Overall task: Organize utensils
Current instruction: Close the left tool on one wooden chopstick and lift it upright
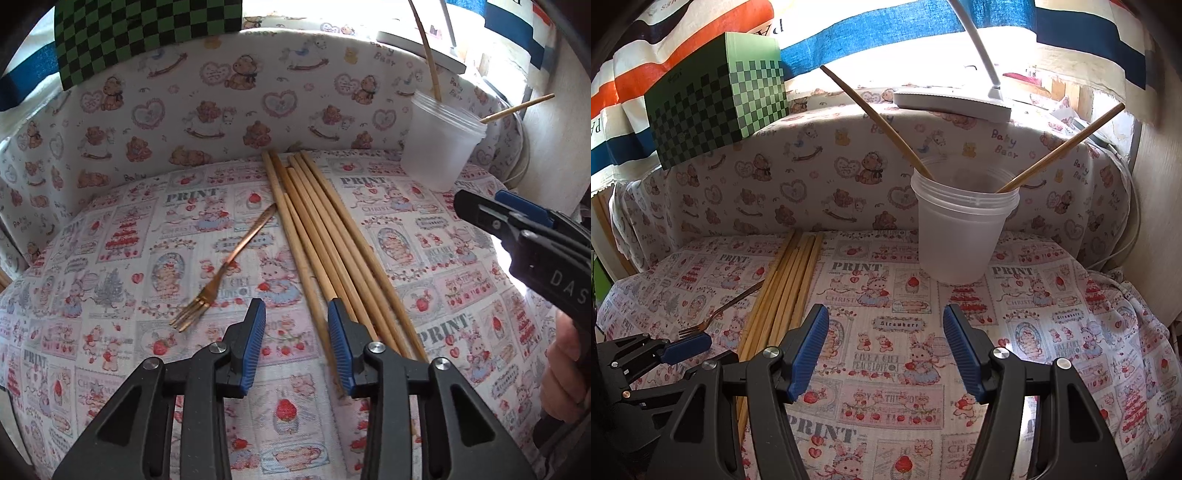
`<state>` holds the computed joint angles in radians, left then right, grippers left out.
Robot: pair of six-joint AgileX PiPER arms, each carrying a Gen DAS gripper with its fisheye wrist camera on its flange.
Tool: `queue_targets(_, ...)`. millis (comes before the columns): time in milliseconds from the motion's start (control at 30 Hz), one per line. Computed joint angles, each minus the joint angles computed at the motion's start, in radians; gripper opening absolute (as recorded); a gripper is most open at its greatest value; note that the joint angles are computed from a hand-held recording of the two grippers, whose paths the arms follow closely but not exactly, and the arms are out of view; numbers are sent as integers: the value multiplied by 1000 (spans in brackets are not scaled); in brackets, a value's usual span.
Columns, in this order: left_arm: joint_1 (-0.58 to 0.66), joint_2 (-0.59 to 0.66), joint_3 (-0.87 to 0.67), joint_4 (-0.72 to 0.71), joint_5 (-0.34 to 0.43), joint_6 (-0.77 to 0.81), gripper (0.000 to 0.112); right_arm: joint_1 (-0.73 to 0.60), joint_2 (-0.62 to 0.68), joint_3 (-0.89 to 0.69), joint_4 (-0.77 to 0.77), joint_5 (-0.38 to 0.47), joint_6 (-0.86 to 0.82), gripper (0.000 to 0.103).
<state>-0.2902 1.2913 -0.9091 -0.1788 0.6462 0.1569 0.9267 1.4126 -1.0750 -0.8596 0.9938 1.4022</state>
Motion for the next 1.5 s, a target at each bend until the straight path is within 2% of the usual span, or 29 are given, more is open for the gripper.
queue_targets(67, -33, 4, 9, 50, -18, -22, 34, 0, 1, 0, 0, 2, 0, 66)
queue_targets(133, -118, -13, 19, 234, -24, -186, 34, -1, 0, -2, 4, 3, -6, 66)
queue_targets(200, -154, -17, 9, 313, 5, -279, 34, 1, -5, -4, 1, 8, -3, 66)
queue_targets(367, -96, -19, -10, 199, 43, -180, 36, 41, -13, -9, -32, 38, 16, 67)
queue_targets(467, -70, -13, 10, 146, -12, -105, 37, 87, 0, -11, -90, 67, 50, 66)
queue_targets(533, -54, 6, 8, 121, -45, -64, 39, 110, 42, -42, -107, 119, 52, 59)
queue_targets(567, -39, 24, -13, 92, -26, -31, 39, 116, 63, -70, -91, 140, 24, 55)
queue_targets(633, -1, 50, -54, 25, 21, -10, 34, 124, 54, -85, -48, 112, -6, 54)
queue_targets(700, 0, 51, -56, 47, 19, -49, 26, 131, 28, -82, -1, 79, 5, 54)
queue_targets(767, -16, 33, -27, 125, -17, -137, 8, 146, 10, -68, 1, 61, 56, 53)
queue_targets(833, 5, 4, -5, 102, -9, -144, 5, 168, -17, -21, -44, 30, 148, 52)
queue_targets(900, 34, -27, 11, 29, 10, -61, 5, 188, -36, 37, -116, 9, 236, 52)
queue_targets(1000, 33, -83, 68, 73, -50, -77, 5, 174, -20, 37, -115, 15, 186, 48)
queue_targets(1067, 58, -104, 83, 37, -72, -49, 5, 150, -33, 46, -84, -17, 169, 46)
queue_targets(1133, 84, -139, 99, -16, -113, -12, 5, 113, -67, 72, -42, -90, 154, 43)
queue_targets(1200, 113, -193, 127, -83, -168, 46, 5, 85, -91, 92, 4, -151, 119, 35)
queue_targets(1300, 177, -258, 158, -248, -213, 214, 5, 28, -102, 103, 132, -267, -23, 26)
queue_targets(1367, 215, -271, 165, -365, -227, 319, 5, -8, -80, 93, 257, -320, -148, 24)
queue_targets(1433, 258, -287, 167, -489, -224, 426, 5, -13, -45, 70, 324, -309, -213, 23)
queue_targets(1500, 286, -313, 181, -592, -229, 515, 5, 5, -6, 40, 328, -258, -224, 17)
